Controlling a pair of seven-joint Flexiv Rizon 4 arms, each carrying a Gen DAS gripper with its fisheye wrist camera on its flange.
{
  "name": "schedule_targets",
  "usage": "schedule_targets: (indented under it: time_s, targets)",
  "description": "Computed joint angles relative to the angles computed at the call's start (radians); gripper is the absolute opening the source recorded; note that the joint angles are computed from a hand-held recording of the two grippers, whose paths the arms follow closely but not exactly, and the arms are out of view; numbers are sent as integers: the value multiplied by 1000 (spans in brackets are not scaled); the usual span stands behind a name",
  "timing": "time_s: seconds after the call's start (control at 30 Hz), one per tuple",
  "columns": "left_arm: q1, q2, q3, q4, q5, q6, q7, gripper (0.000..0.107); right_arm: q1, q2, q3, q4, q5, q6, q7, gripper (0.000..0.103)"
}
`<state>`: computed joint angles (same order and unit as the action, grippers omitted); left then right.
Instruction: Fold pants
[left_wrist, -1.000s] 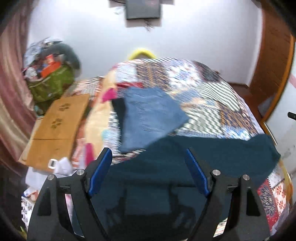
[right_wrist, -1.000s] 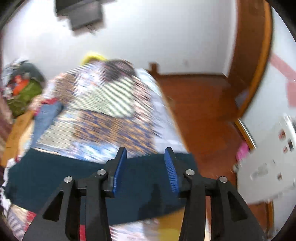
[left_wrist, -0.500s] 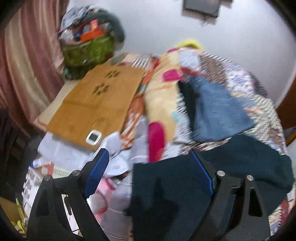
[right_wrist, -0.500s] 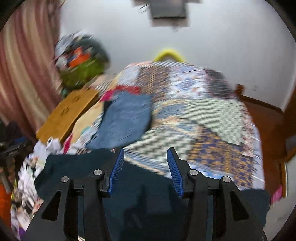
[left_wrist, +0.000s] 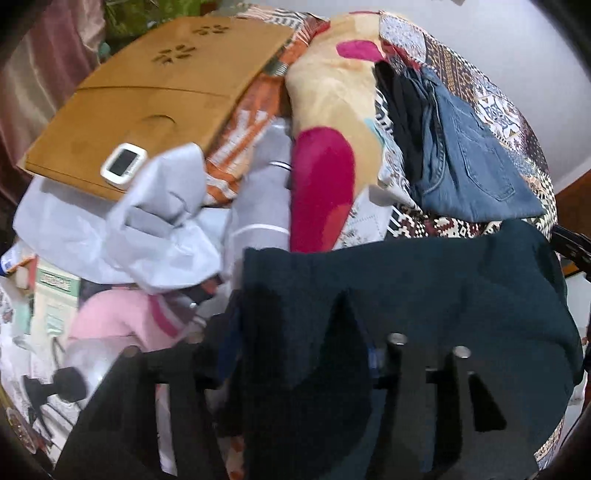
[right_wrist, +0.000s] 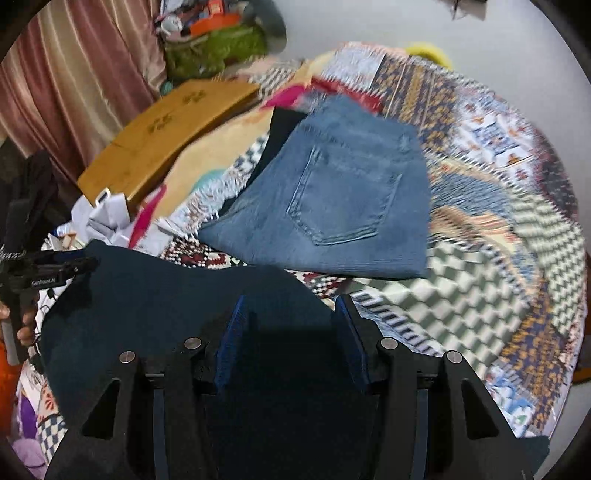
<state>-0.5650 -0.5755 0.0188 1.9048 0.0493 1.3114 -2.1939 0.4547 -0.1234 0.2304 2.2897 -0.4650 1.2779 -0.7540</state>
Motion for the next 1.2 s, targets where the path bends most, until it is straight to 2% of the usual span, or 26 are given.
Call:
schedule_targets:
  time_s: [0.03, 0.07, 0.1, 0.17, 0.2, 0.23, 0.27, 0.3, 0.37, 0.47, 0.53, 0.63, 0.73, 0.8, 0.87, 0.97, 1.07, 1.2]
  targets:
    - [-7, -3, 6, -7, 1, -5, -9, 47, 2, -21, 0, -15, 10, -14, -4, 46]
    - [0, -7, -4, -8, -4, -3, -5, 39, 0, -43, 9, -35, 45, -30, -30, 46]
    - [12, -9, -18, -6, -12, 3, 6, 37, -2, -62, 16, -54, 75, -43, -54, 46]
    - [-11, -7, 10, -12, 4, 3, -11, 36, 5, -89, 13, -72, 93, -52, -68, 46]
    - [-47, -3, 50, -23, 33, -6, -37, 35, 6, -93, 10, -75, 97, -46, -75, 44]
    - [-82, -3, 92, -39, 65, -25, -63, 34, 5, -97, 14, -76, 110, -33, -90, 25]
    - [-137, -3, 156, -76, 129, -81, -106, 34, 4, -100, 20, -81, 124, -37, -110, 11]
    - [-164, -2, 189, -101, 175, -114, -134, 34, 8, -99, 13, -81, 117, -45, -115, 11]
    - [-149, 6, 183, -116, 204, -138, -152, 34, 32, -97, -17, -63, 48, -24, -86, 7]
    - [-139, 3, 190, -162, 273, -170, -192, 35, 65, -95, -76, -40, -97, -7, 23, 6]
    - [-127, -13, 174, -203, 306, -214, -195, 36, 61, -93, -85, -35, -138, -1, 59, 6]
    - [-50, -13, 82, -200, 259, -254, -138, 38, 44, -76, -78, -26, -161, 10, 102, 6]
    - [-32, 30, 61, -138, 252, -208, -165, 44, 20, -25, -44, -6, -113, 2, 106, 8]
    - [-31, 70, 60, -92, 258, -182, -192, 66, 3, 21, -22, 19, -79, 14, 101, 17]
    - [-28, 118, 56, -30, 267, -136, -219, 76, -7, 71, -18, 55, -115, 27, 152, 33]
    - [-10, 173, 29, 49, 258, -106, -219, 80, -35, 156, 4, 112, -177, 43, 221, 40]
    - [37, 202, -31, 138, 187, -53, -179, 82, -54, 222, 43, 151, -162, 36, 244, 43]
    - [105, 190, -137, 250, 16, 15, -83, 83, -61, 294, 89, 195, -133, 17, 261, 44]
